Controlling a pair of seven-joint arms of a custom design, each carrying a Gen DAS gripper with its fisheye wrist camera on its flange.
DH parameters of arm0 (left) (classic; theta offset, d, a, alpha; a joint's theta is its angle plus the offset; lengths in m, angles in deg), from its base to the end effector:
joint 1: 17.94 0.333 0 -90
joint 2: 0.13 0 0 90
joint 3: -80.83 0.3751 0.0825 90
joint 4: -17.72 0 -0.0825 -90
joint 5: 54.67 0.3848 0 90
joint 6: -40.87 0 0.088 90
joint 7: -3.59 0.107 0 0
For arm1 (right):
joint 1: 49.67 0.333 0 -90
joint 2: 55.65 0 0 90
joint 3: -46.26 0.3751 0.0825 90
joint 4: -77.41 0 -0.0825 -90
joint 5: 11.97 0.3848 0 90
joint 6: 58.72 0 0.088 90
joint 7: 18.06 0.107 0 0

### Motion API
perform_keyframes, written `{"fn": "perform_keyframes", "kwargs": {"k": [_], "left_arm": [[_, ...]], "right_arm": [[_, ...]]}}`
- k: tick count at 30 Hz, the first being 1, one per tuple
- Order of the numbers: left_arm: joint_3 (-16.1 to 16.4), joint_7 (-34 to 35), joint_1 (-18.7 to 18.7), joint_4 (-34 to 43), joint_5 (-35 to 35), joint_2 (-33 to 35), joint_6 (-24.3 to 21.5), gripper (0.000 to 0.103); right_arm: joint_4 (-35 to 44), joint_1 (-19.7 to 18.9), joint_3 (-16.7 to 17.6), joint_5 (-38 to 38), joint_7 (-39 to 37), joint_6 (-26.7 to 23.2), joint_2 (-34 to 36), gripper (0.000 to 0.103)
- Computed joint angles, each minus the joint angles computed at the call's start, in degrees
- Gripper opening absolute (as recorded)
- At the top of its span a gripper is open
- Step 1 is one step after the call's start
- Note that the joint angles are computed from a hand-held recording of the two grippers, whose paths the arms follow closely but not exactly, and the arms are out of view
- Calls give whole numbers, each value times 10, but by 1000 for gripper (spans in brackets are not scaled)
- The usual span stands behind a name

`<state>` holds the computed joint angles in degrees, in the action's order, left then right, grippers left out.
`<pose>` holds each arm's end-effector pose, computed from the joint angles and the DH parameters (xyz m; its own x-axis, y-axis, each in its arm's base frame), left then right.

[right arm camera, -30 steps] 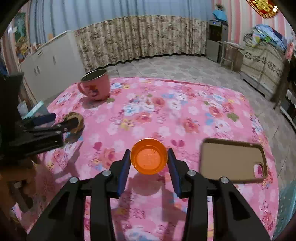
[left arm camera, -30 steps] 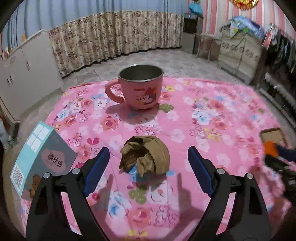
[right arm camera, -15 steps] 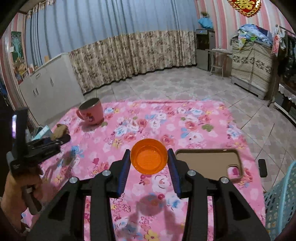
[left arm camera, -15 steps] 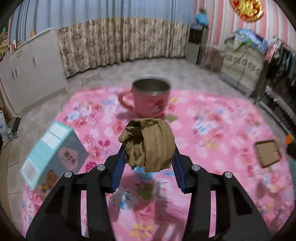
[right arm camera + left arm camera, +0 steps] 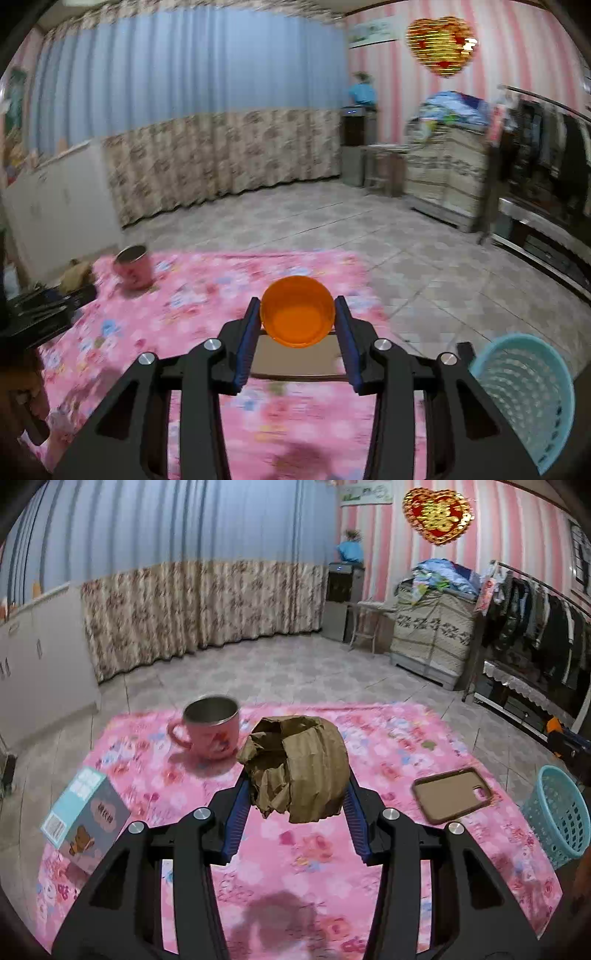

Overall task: Collect trash
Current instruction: 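Carry the orange lid and brown paper to the blue basket and open both grippers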

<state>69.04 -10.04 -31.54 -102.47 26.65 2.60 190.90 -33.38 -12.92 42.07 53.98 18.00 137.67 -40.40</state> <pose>0.5192 -0.2695 0.4933 0.2037 -0.9779 0.0467 -0.5194 -0.1484 -0.8415 0.5834 0.2542 0.5079 0.2479 -0.9684 -0.0269 -0.4574 -0.0925 -0.8845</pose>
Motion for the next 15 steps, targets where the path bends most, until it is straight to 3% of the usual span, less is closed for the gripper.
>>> {"fn": "perform_keyframes", "kwargs": {"k": [2, 4, 6, 11, 15], "left_arm": [[-4, -2, -6, 12, 10, 5, 5, 46], [-9, -3, -14, 29, 23, 15, 8, 47], [-13, 7, -26, 52, 29, 29, 12, 47], [-15, 37, -59, 120, 15, 89, 38, 48], [-18, 123, -93, 214, -48, 172, 82, 48]], "right_arm": [[5, 46, -59, 94, -80, 32, -2, 40], [-13, 28, -55, 106, -84, 56, -16, 40], [-13, 13, -59, 166, -133, 63, -26, 40], [-30, -39, -49, 180, -145, 89, -51, 40], [-43, -76, -34, 205, -160, 106, -66, 40]]}}
